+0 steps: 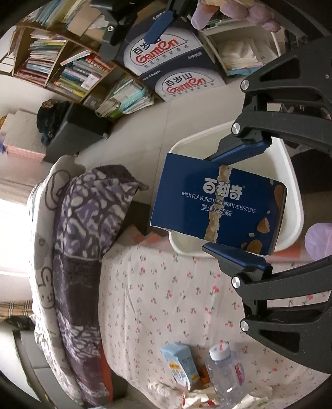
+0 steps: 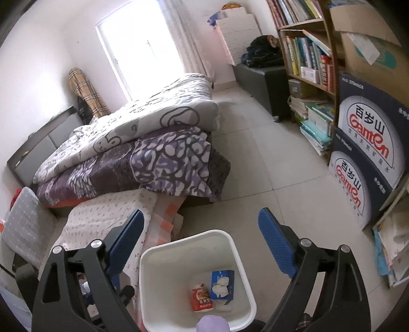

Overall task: Collect trash
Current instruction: 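Drop the tissue into the white bin with the right tool while the left tool drops the biscuit box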

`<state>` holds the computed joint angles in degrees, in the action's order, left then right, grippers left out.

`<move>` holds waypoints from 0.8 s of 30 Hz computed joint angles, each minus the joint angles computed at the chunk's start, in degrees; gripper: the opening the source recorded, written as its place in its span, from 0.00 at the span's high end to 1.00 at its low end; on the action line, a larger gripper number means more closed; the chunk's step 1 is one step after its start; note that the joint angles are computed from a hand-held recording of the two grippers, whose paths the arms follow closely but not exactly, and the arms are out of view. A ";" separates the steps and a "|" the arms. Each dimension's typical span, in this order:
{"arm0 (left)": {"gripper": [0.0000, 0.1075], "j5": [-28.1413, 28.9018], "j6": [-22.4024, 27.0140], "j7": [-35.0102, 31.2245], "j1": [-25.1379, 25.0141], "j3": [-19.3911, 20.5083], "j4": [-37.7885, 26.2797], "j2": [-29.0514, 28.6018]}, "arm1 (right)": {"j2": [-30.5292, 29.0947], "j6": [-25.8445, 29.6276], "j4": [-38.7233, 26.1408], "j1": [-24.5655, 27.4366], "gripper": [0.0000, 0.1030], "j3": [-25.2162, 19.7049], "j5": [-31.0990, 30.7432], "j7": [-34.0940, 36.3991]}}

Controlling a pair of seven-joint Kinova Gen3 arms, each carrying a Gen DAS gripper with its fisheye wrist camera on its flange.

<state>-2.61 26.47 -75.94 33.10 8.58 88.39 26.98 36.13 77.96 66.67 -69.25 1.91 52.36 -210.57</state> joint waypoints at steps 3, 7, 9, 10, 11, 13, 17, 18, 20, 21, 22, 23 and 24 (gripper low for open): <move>0.29 1.23 1.49 -1.17 -0.85 1.38 -1.99 0.95 | 0.54 2.07 -1.13 -0.41 0.14 0.36 0.20 0.53; 0.28 0.80 2.47 -1.57 0.05 0.70 -3.58 1.16 | 1.60 4.81 -3.13 -0.90 0.13 0.84 0.52 2.13; 0.26 -0.66 2.30 -1.09 1.28 -0.56 -3.51 0.76 | 1.92 5.18 -3.74 -0.97 0.13 0.94 0.58 2.65; 0.26 -1.74 1.97 -0.53 2.10 -1.49 -3.26 0.46 | 2.13 5.10 -4.12 -0.90 0.12 0.95 0.56 3.04; 0.24 -2.81 1.45 0.25 2.87 -2.44 -2.83 0.15 | 2.28 4.99 -4.34 -0.88 0.11 0.94 0.46 3.33; 0.22 -4.42 0.41 1.89 3.80 -3.81 -1.86 -0.32 | 2.94 4.96 -5.54 -0.67 0.11 0.98 0.11 4.63; 0.19 -5.85 -0.40 4.16 3.50 -4.60 -0.02 -0.83 | 5.46 6.19 -10.04 -0.65 0.11 1.76 -0.99 8.72; 0.19 -6.47 -0.36 4.91 3.72 -5.12 0.34 -0.93 | 6.00 6.24 -11.06 -0.65 0.11 2.02 -1.30 9.63; 0.17 -8.17 0.06 6.76 4.40 -6.50 0.86 -1.04 | 7.21 6.00 -13.30 -0.53 0.10 2.48 -2.10 11.70; 0.17 -9.01 0.61 7.76 4.60 -7.17 0.89 -1.04 | 7.99 5.91 -14.72 -0.42 0.09 2.70 -2.56 13.01; 0.16 -9.48 0.91 8.36 4.37 -7.24 0.95 -1.08 | 8.61 5.90 -15.86 -0.45 0.08 3.05 -3.01 13.98; 0.16 -9.83 1.24 8.95 4.04 -7.29 1.08 -1.22 | 9.54 5.91 -17.62 -0.35 0.08 3.29 -3.56 15.36; 0.15 -10.12 1.55 9.52 3.62 -7.35 1.14 -1.34 | 10.33 5.69 -19.07 -0.29 0.08 3.60 -4.12 16.52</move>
